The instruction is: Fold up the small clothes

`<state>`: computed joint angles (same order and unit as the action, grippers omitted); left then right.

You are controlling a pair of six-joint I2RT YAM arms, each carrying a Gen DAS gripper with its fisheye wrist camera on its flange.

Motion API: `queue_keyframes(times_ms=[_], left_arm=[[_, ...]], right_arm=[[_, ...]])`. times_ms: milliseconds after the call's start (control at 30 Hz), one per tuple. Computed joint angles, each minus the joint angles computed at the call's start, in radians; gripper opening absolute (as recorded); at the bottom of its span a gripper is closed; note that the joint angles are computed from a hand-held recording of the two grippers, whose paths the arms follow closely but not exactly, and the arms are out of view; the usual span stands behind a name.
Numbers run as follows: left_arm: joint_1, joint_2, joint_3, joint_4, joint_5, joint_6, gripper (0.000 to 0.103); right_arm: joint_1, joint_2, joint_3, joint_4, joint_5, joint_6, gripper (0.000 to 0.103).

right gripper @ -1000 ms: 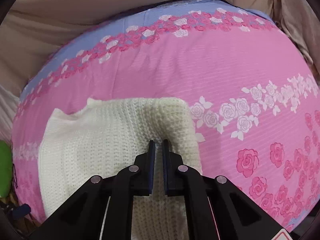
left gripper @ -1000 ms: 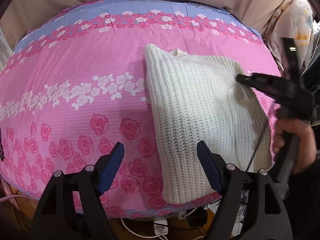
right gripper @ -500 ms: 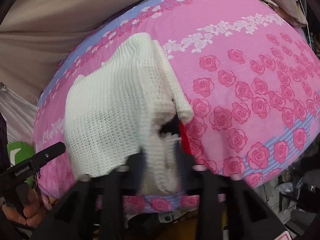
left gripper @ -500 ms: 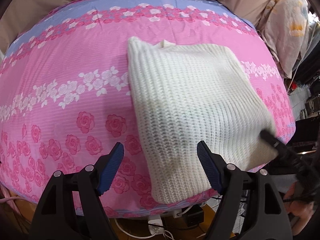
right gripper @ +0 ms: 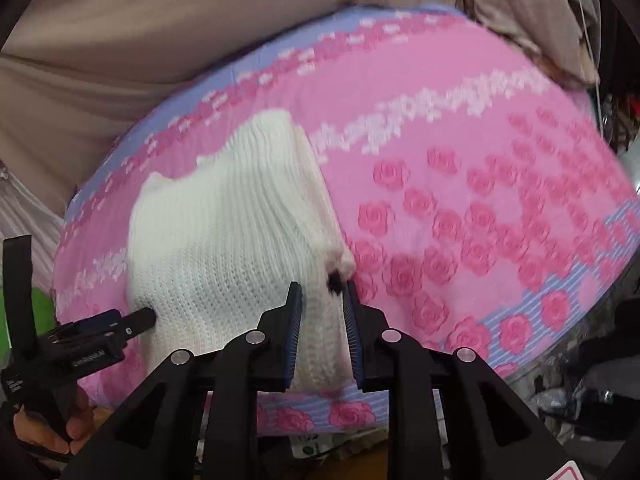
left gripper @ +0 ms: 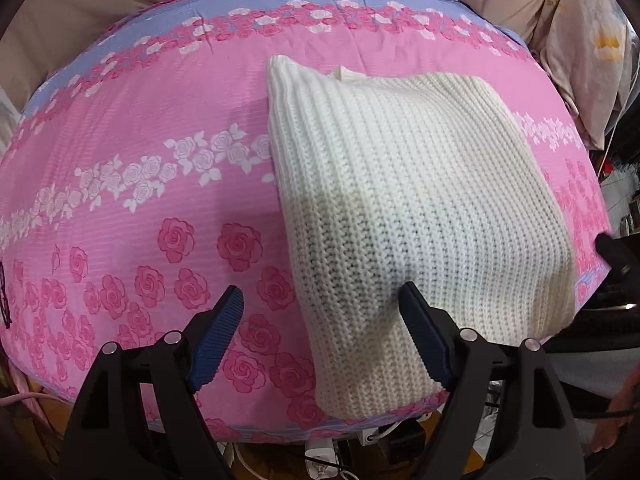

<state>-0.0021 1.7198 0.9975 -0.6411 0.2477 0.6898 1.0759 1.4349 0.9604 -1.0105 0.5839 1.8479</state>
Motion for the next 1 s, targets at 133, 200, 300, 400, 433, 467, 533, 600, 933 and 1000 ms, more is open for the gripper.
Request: queue_keyframes(times_ms=[133, 200, 300, 400, 433, 467, 533, 600, 933, 1000], left_arm=[[-0.007, 0.027, 0.003, 0.013, -0.015, -0.030, 0.078], [-0.016, 0.026, 0.000, 0.019, -0.019, -0.039, 0.078], [-0.027, 0.009, -0.007, 0.023, -0.030, -0.044, 0.078], [-0.019, 0.002, 0.004, -0.001, -0.012, -0.042, 0.078], [-0.016, 0.004, 0.012, -0.014, -0.005, -0.045, 0.078], [-0.015, 0.007, 0.020, -0.027, -0.001, -0.048, 0.081], [-0.012, 0.016, 0.037, -0.051, 0.014, -0.062, 0.086], [-0.011, 0.026, 0.052, -0.076, 0.040, -0.082, 0.086], [0.038, 0.299, 0.246, -0.163, 0.275, -0.260, 0.097], [0.047, 0.377, 0.298, -0.163, 0.261, -0.292, 0.098]], right_arm=[[-0.124, 0.028, 0.022, 0.135, -0.056, -0.297, 0.020], [-0.221, 0.135, -0.026, 0.288, -0.176, -0.430, 0.017], [-0.236, 0.188, -0.038, 0.334, -0.195, -0.436, 0.014], [-0.184, 0.099, -0.006, 0.252, -0.130, -0.377, 0.019], [-0.170, 0.072, -0.011, 0.233, -0.112, -0.353, 0.031], [-0.156, 0.052, -0.016, 0.207, -0.093, -0.317, 0.042], [-0.128, 0.013, -0.054, 0.184, -0.066, -0.245, 0.066], [-0.151, -0.006, -0.104, 0.234, -0.109, -0.255, 0.066], [-0.311, -0.038, -0.449, 0.864, -0.351, -0.304, 0.069], [-0.341, -0.012, -0.490, 0.975, -0.380, -0.299, 0.077]])
